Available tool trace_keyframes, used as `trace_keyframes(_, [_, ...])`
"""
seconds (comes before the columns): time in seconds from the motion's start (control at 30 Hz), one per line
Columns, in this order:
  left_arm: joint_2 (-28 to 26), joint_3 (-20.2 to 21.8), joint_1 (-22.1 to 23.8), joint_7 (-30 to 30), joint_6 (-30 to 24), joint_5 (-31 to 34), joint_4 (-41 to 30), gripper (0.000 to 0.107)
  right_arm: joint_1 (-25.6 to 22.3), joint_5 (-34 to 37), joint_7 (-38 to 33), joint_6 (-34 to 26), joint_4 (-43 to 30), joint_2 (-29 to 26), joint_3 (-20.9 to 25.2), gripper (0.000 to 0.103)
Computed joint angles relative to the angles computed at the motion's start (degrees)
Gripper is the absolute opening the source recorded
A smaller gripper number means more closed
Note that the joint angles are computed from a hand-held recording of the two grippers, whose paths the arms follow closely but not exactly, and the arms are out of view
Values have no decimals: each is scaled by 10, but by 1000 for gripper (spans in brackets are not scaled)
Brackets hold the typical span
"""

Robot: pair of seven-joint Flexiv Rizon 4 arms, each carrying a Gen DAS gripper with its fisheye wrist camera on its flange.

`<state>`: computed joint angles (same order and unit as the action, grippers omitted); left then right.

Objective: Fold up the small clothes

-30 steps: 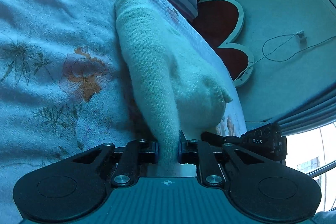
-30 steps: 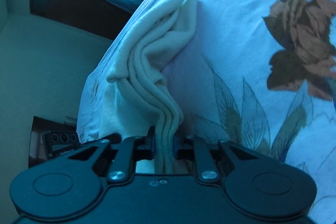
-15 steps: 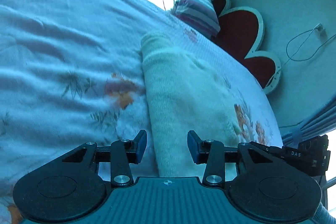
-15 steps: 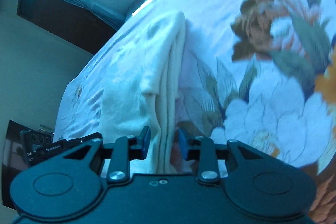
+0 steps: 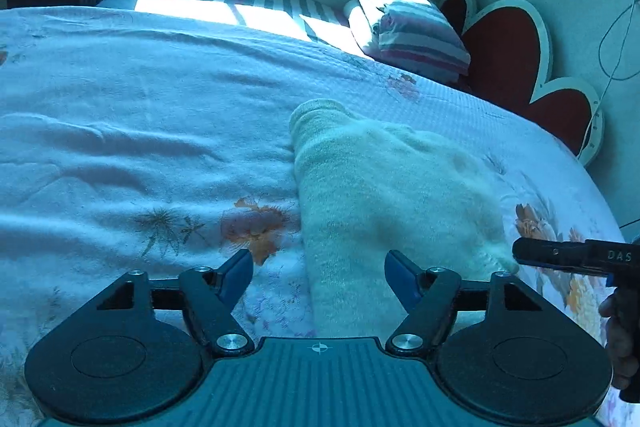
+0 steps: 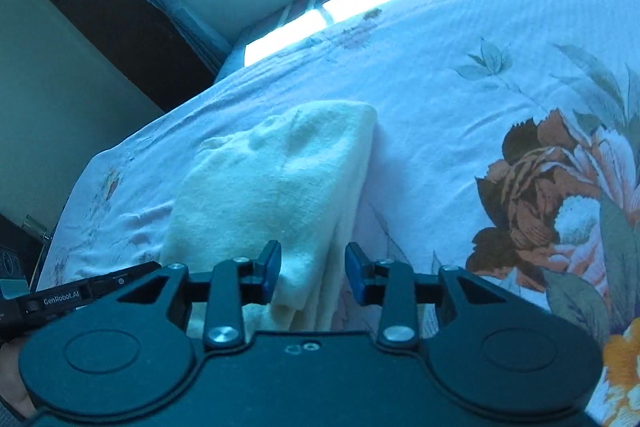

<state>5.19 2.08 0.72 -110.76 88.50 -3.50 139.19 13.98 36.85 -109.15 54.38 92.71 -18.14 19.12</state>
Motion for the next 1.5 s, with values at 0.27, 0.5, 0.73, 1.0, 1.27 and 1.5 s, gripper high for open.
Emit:
trace_keyframes(0.27, [83,-65,47,-157,-148,180,-10,74,40,-123,38,-5,91,54,-23,43])
trace_keyframes(0.5, [258,-120,31,-253,-241,231,16,103,38,-51,17,83,212,214,-18,69])
trace_keyframes(0.73, [461,-154,-23,-255,-397,212,24,103,45,-145,153,158,351,380,36,83])
trace_keyframes(1.0, [613,-225,-69,-294,-548,188,9,103,6,-260,309,184,464,553,128,93])
trace_keyframes(1.27, [654,-272,-92,-306,-604,179,-18,103,46,-300,380,141,519,683,117,93])
trace_keyframes(1.5, [665,-301,-91,-307,-631,173,-44,103,85,-338,421,114,541,740,92,93])
